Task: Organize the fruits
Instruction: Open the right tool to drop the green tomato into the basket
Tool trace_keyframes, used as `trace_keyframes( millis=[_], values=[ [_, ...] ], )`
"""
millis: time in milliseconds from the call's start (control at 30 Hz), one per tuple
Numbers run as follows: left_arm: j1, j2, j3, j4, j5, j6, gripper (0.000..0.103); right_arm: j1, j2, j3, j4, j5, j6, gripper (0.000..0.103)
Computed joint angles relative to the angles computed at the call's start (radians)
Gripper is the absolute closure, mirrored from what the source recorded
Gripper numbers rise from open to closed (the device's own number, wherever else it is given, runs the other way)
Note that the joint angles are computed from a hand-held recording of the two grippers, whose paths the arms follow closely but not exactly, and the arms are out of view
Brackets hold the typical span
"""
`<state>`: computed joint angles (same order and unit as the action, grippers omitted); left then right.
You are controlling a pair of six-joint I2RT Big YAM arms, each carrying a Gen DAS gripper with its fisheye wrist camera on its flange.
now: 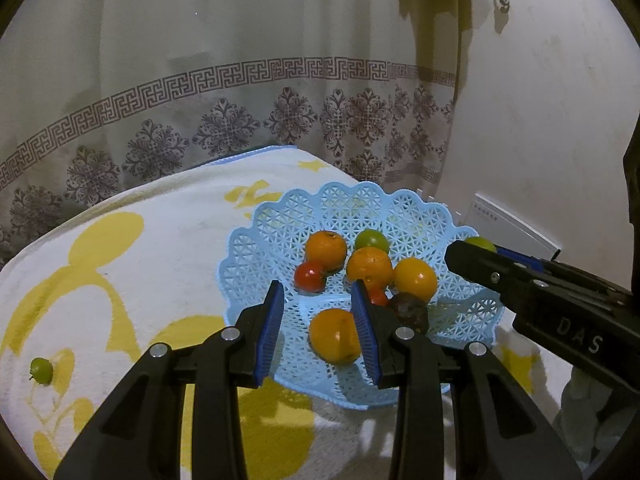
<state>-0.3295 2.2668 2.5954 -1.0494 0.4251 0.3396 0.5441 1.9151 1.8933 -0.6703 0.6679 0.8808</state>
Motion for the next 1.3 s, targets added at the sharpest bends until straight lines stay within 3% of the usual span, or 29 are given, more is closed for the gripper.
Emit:
trace_keyframes(
  millis=[267,400,633,700,900,1000,1067,1300],
  values=[
    [-0.001,-0.004,-0.017,0.001,0.002,0.006,0.067,-0.003,0.004,0.003,-0.003,-0.004,0.007,0.073],
    [-0.001,0.000,-0.013,0.002,0.000,0.001,0.056,-0.004,0.004,0.000,-0.002,-0.001,0.011,0.073],
    [0.006,-0.012,-0.037,0.014,0.007,-0.008,0.052,-0.003,0.005,0.001,-0.006,-0.002,0.015,0.073],
    [0.011,-0.027,-0.063,0.036,0.009,-0.019,0.048,-0.003,0.005,0.001,-0.007,-0.001,0.015,0.073],
    [0.020,-0.059,-0.115,0.084,-0.005,-0.019,0.046,-0.001,0.005,0.000,-0.002,-0.002,0.009,0.073],
    [0.026,-0.067,-0.126,0.099,-0.006,-0.024,0.035,0.000,0.006,0.003,-0.002,-0.007,0.008,0.073],
    [0.032,-0.075,-0.136,0.113,-0.010,-0.035,0.035,0.000,0.006,0.006,-0.006,-0.009,0.012,0.073],
    [0.050,-0.070,-0.122,0.111,-0.022,-0.075,0.028,0.000,0.001,-0.001,0.000,-0.015,0.039,0.052]
  ],
)
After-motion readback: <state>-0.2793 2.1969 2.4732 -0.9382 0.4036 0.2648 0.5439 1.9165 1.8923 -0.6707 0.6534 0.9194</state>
